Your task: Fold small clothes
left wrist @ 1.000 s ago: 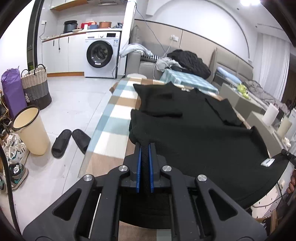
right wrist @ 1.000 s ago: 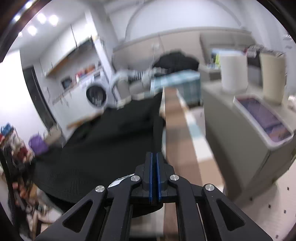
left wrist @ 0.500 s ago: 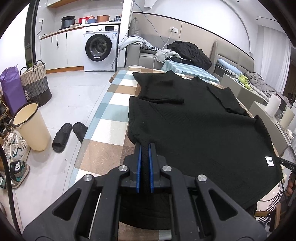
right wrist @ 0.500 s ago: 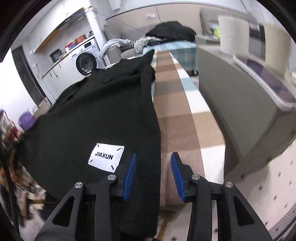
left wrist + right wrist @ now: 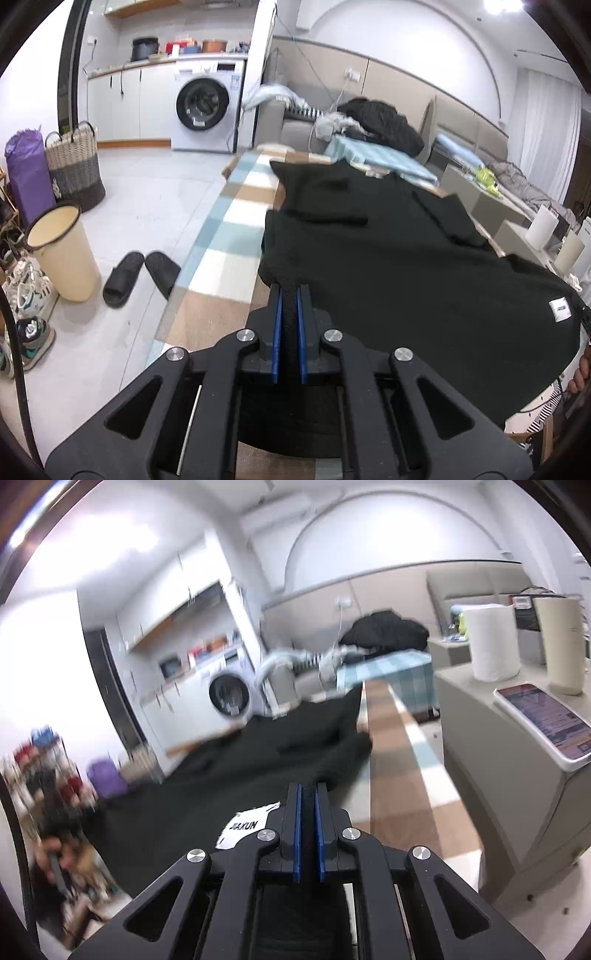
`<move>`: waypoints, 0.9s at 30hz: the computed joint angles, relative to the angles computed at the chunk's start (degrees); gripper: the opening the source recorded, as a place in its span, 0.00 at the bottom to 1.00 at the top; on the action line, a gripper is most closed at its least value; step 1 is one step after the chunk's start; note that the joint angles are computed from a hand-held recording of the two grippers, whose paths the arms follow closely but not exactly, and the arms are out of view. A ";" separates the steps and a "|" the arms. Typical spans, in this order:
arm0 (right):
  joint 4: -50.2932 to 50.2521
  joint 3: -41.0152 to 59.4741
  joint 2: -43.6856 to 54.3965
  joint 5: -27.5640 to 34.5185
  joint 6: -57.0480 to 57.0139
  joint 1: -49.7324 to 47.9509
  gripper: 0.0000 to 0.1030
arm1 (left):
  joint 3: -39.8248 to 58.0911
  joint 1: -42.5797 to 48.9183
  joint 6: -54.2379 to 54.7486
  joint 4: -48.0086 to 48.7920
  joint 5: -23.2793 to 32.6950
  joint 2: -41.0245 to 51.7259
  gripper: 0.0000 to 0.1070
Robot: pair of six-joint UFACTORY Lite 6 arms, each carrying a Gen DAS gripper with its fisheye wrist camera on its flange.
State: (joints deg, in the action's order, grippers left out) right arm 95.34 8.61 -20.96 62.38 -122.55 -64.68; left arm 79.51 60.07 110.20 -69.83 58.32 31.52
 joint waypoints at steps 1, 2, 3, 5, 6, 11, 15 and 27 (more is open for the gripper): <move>-0.05 0.29 0.02 0.62 0.63 -0.93 0.06 | -0.53 0.52 0.80 -0.88 0.60 -0.67 0.04; 0.90 0.55 0.02 0.37 0.95 -0.83 0.06 | -0.56 0.92 0.87 -1.17 1.45 -0.99 0.04; 2.42 0.75 -0.01 -0.23 1.26 -0.16 0.06 | -0.13 1.18 0.35 -1.15 2.29 -1.01 0.04; 5.51 1.34 0.45 -1.26 1.99 1.76 0.06 | 0.65 1.31 -0.88 -1.42 3.21 -1.04 0.04; 6.47 1.42 -0.23 -2.16 2.77 2.73 0.06 | 1.14 1.24 -1.61 -1.58 3.45 -1.02 0.04; 20.82 7.37 0.85 -14.23 4.28 17.64 0.06 | 4.70 -1.59 -5.88 -2.89 1.31 0.64 0.04; 32.82 15.12 7.72 -21.97 0.76 26.92 0.06 | 11.41 -4.79 -12.02 -3.84 -0.71 4.61 0.04; 26.84 40.68 30.51 -36.51 13.20 34.11 0.02 | 42.70 -18.00 -35.76 5.23 -9.99 23.64 0.04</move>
State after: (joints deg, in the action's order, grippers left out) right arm 122.19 49.28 9.55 25.87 -109.34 -30.57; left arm 122.21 42.08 74.45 -64.61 48.33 55.16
